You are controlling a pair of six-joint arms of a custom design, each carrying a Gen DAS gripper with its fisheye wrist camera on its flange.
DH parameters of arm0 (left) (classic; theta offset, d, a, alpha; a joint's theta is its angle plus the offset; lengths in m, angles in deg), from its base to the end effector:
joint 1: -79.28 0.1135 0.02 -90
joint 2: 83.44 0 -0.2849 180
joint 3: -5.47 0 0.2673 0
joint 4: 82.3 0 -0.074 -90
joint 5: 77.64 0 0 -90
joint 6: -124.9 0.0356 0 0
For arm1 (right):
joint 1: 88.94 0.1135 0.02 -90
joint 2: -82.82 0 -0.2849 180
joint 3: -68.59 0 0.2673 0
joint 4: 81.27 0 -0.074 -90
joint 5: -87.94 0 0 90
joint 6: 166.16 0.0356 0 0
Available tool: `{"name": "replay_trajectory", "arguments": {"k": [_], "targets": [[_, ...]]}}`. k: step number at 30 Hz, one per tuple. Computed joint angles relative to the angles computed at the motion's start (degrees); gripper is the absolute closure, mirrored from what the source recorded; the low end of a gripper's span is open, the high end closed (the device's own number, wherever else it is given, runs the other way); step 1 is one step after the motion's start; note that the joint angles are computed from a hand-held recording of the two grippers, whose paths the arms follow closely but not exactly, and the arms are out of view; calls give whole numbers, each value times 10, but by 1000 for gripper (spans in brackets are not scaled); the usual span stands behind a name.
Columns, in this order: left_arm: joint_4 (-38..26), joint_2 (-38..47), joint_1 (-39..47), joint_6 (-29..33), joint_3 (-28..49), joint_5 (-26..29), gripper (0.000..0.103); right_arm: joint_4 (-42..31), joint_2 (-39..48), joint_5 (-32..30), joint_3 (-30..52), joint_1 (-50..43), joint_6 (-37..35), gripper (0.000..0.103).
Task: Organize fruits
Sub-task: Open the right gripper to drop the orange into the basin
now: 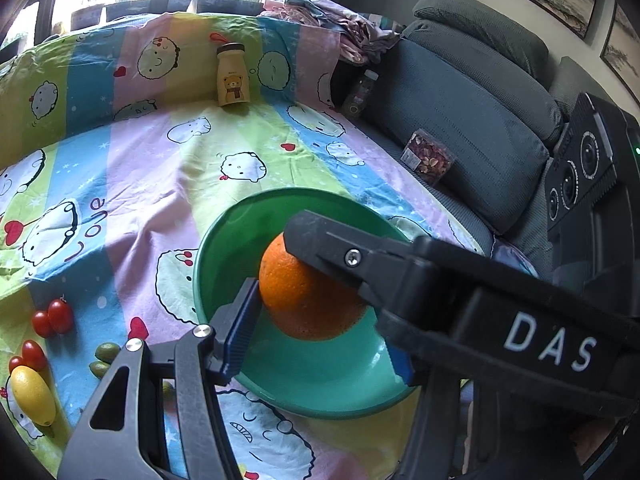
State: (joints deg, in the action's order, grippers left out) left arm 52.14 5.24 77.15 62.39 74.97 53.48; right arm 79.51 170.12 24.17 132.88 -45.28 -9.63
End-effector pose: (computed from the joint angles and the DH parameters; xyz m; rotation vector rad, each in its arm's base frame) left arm 0.3078 -0.0349 0.2193 0.8273 2.3216 -0.7779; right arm 0.2504 0.2172 0.2224 0.6758 2.1662 0.5188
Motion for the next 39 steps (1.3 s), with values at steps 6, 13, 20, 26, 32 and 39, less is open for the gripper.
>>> {"name": "replay_trajectory", "arguments": {"k": [6,13,20,26,32,39], "targets": [[2,19,-24,-10,1,-11,46,-5,-4,-19,-18,-17,10,39],[3,37,-44,-22,1,-20,46,0,-10,-33,-41,-29,31,39],[-2,53,-51,-25,4,-28,45,-8,-3,-49,-42,-40,39,39],[22,46,-52,-27,-6,-33,51,-28,10,-50,-27,-39,37,39],[3,35,-37,-16,-1,-24,51,-32,8,-34,-19,-29,30,39],[-18,1,22,2,-5,-8,47,-36,6,-6,-2,-8,22,39]]}}
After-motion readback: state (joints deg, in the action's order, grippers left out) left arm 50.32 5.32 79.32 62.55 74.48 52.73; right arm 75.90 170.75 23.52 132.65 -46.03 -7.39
